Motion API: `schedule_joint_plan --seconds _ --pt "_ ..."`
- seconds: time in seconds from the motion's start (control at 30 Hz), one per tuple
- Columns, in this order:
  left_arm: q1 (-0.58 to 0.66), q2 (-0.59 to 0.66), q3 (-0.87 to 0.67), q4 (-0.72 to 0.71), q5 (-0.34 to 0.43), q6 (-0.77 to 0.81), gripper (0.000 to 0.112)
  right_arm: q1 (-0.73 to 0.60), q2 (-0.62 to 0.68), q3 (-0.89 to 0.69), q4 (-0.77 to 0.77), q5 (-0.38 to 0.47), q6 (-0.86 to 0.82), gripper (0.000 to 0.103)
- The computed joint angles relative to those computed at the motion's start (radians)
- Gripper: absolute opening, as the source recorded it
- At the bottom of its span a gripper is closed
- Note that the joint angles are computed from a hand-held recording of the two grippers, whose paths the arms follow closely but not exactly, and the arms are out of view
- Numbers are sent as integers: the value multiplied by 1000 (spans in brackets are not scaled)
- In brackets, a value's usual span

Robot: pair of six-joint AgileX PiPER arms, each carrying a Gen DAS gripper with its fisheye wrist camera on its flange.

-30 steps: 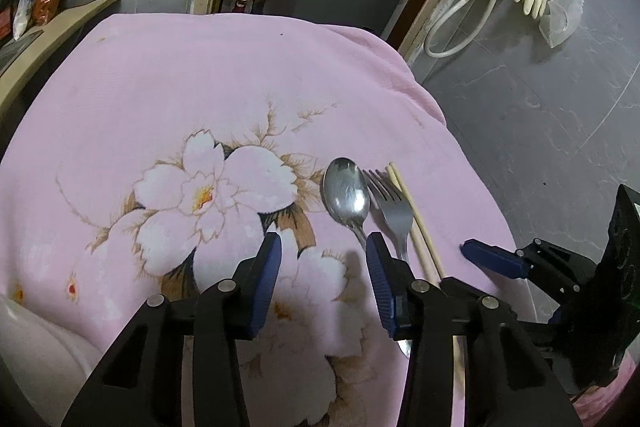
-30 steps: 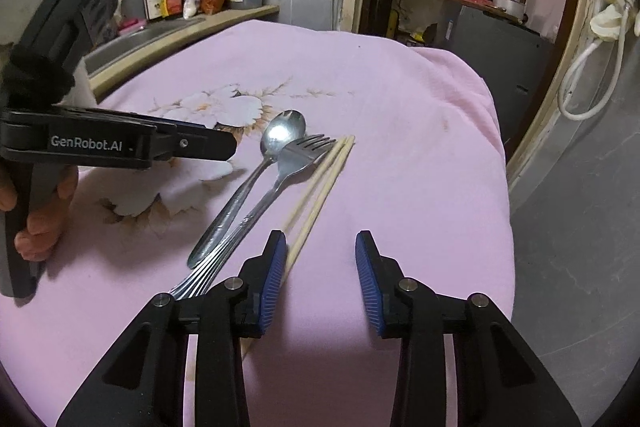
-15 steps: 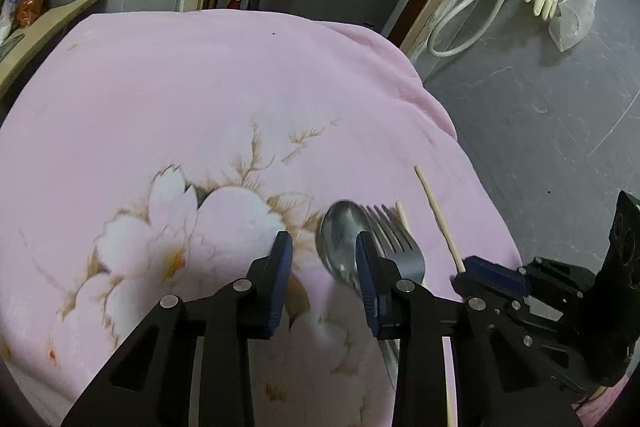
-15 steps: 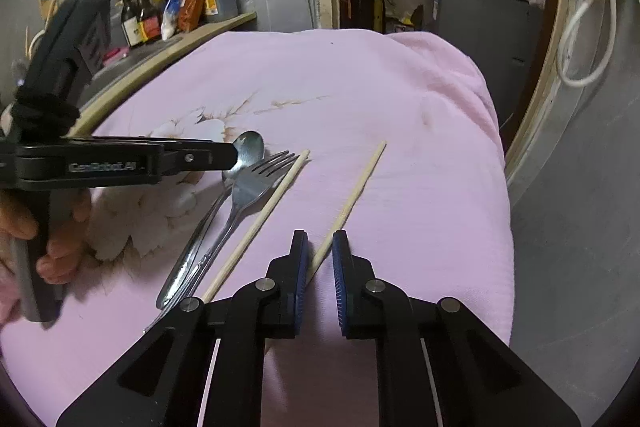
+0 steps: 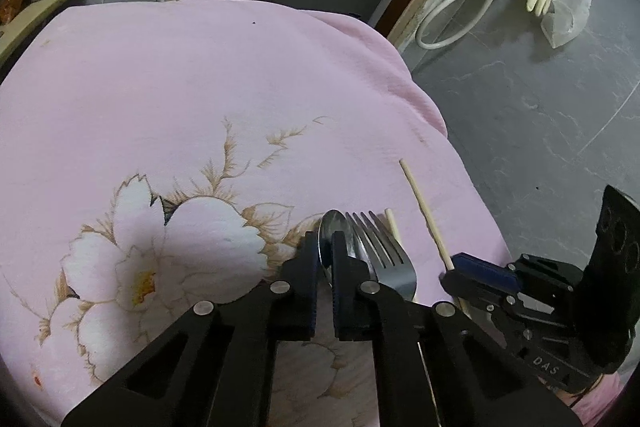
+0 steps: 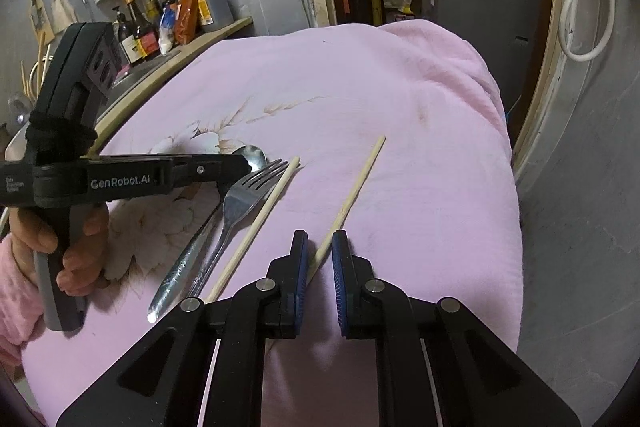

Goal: Organize utensils
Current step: 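Grasp the steel fork with the left tool while the right tool grasps a chopstick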

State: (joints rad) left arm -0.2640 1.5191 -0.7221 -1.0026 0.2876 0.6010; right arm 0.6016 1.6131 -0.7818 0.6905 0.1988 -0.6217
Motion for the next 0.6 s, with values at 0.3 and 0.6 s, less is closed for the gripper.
schedule_joint_plan --seconds 0.3,0.6 --pt "-67 -57 43 135 -102 -155 0 -39 94 -147 -152 108 158 10" --pt "-67 -56 47 113 -114 -154 0 -115 224 -356 -136 308 216 10"
